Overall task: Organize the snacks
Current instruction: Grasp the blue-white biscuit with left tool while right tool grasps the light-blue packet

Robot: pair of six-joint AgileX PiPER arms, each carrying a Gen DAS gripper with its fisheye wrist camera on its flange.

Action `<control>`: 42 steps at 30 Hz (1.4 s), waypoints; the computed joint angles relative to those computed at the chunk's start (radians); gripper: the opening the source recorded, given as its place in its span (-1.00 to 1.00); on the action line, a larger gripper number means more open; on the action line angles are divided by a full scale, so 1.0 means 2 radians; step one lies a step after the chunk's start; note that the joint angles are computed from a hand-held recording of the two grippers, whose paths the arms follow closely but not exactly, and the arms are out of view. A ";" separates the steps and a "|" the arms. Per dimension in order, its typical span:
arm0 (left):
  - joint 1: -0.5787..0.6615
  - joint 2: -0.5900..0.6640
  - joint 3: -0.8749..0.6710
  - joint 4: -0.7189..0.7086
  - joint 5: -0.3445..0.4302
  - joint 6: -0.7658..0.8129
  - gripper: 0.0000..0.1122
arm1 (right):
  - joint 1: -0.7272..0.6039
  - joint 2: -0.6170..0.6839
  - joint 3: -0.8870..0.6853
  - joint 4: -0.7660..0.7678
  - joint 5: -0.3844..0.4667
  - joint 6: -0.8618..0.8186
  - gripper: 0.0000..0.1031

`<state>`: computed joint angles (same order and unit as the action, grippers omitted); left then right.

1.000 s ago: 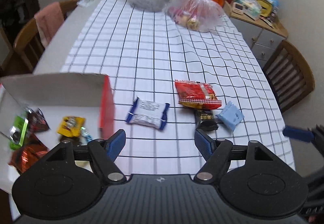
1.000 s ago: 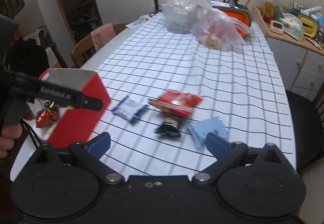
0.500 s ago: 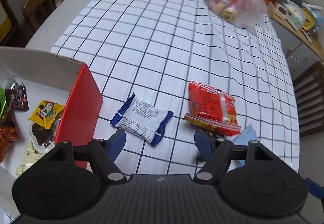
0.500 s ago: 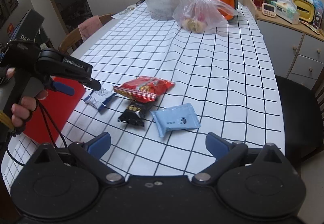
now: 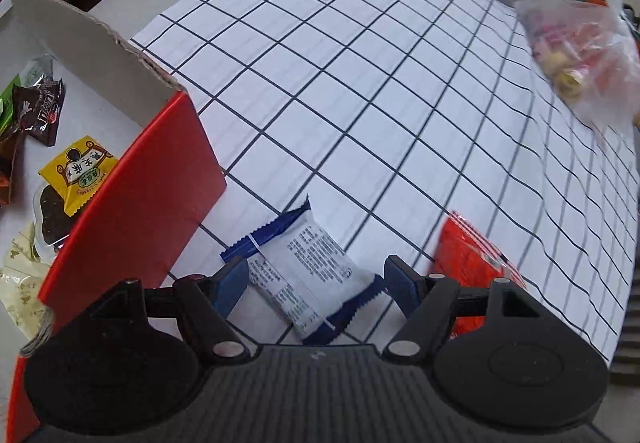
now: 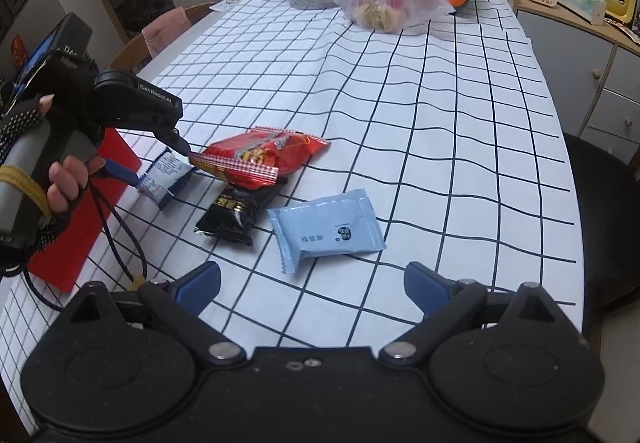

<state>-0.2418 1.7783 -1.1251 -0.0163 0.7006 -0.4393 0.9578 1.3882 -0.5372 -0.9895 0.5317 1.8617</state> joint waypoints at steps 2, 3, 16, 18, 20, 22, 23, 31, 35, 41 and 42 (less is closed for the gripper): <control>-0.008 0.011 -0.005 0.024 -0.001 -0.034 0.33 | -0.014 0.005 0.003 -0.005 -0.015 -0.003 0.89; -0.010 0.017 -0.009 0.032 -0.001 -0.048 0.33 | -0.019 0.008 0.002 -0.005 -0.018 -0.008 0.89; -0.014 0.035 -0.015 0.078 0.000 -0.129 0.32 | -0.089 0.090 -0.033 -0.062 -0.066 -0.023 0.89; -0.013 0.033 -0.012 0.075 -0.001 -0.122 0.32 | -0.095 0.107 -0.040 -0.068 -0.073 -0.031 0.89; -0.017 0.032 -0.010 0.080 0.001 -0.118 0.32 | -0.094 0.119 -0.046 -0.085 -0.069 -0.024 0.89; -0.021 0.027 -0.002 0.087 -0.004 -0.116 0.28 | -0.098 0.125 -0.049 -0.097 -0.069 -0.021 0.89; -0.022 0.024 0.004 0.090 -0.007 -0.114 0.25 | -0.100 0.126 -0.050 -0.101 -0.069 -0.021 0.89; -0.029 -0.007 0.047 0.091 -0.030 -0.066 0.14 | -0.108 0.110 -0.034 -0.115 -0.103 -0.051 0.89; -0.035 -0.037 0.087 0.081 -0.052 -0.022 0.03 | -0.109 0.126 -0.047 -0.105 -0.085 -0.067 0.89; -0.029 -0.091 0.151 0.035 -0.076 0.082 -0.19 | -0.110 0.156 -0.056 -0.117 -0.091 -0.061 0.86; -0.025 -0.098 0.157 0.019 -0.075 0.104 -0.23 | -0.109 0.160 -0.058 -0.114 -0.092 -0.064 0.83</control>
<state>-0.2914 1.5830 -0.8120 0.0207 0.5504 -0.2319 0.7407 1.7074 -0.6527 -1.2166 0.3487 1.7339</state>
